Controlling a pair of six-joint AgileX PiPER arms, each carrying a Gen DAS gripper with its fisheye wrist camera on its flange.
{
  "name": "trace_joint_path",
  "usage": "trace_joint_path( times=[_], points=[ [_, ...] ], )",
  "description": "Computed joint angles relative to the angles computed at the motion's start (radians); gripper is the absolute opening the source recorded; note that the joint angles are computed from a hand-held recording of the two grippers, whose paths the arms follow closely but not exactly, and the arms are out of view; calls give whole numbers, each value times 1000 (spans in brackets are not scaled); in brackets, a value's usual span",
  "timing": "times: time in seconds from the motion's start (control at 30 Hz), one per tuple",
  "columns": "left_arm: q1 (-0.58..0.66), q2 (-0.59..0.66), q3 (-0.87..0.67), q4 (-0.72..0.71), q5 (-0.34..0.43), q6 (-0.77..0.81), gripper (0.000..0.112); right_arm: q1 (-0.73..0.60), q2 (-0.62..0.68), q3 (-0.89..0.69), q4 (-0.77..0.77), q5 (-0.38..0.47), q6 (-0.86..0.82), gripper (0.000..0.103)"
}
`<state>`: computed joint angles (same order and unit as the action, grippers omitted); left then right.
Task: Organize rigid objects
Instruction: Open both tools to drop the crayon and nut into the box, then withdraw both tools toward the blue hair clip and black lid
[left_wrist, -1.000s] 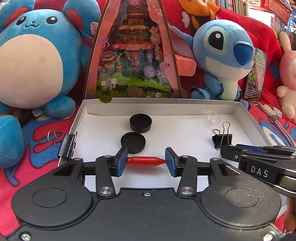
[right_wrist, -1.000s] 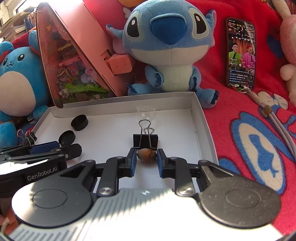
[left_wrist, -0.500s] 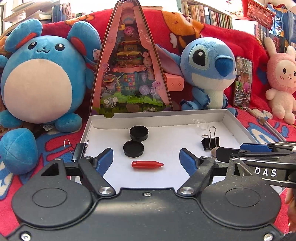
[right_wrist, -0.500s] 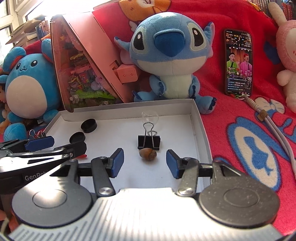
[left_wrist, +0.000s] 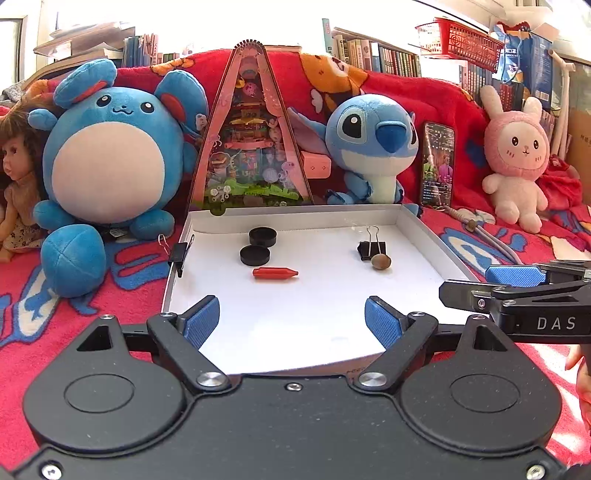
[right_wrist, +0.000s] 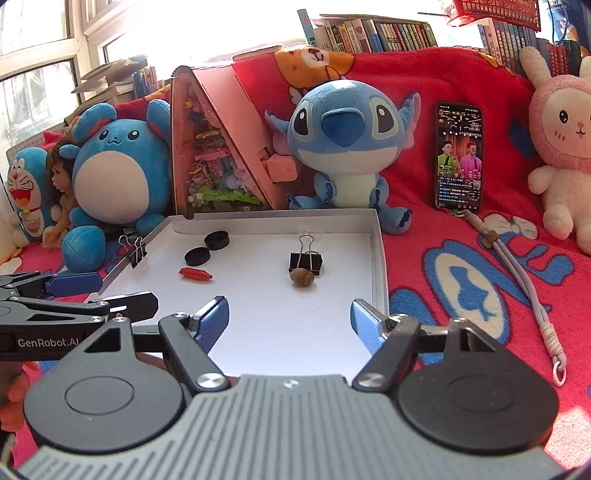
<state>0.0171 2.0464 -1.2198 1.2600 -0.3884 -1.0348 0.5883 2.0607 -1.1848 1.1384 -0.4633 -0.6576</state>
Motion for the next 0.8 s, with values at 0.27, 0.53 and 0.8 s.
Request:
trace_joint_path(
  times=[0.27, 0.53, 0.8],
  points=[
    [38, -114, 245, -208, -112, 277, 85, 111, -67, 183, -118, -145, 120, 86],
    [80, -198, 458, -347, -218, 436, 86, 216, -98, 309, -128, -268, 185, 87],
    [131, -251, 630, -427, -323, 608, 86, 316, -89, 391, -84, -366, 239, 88]
  ],
)
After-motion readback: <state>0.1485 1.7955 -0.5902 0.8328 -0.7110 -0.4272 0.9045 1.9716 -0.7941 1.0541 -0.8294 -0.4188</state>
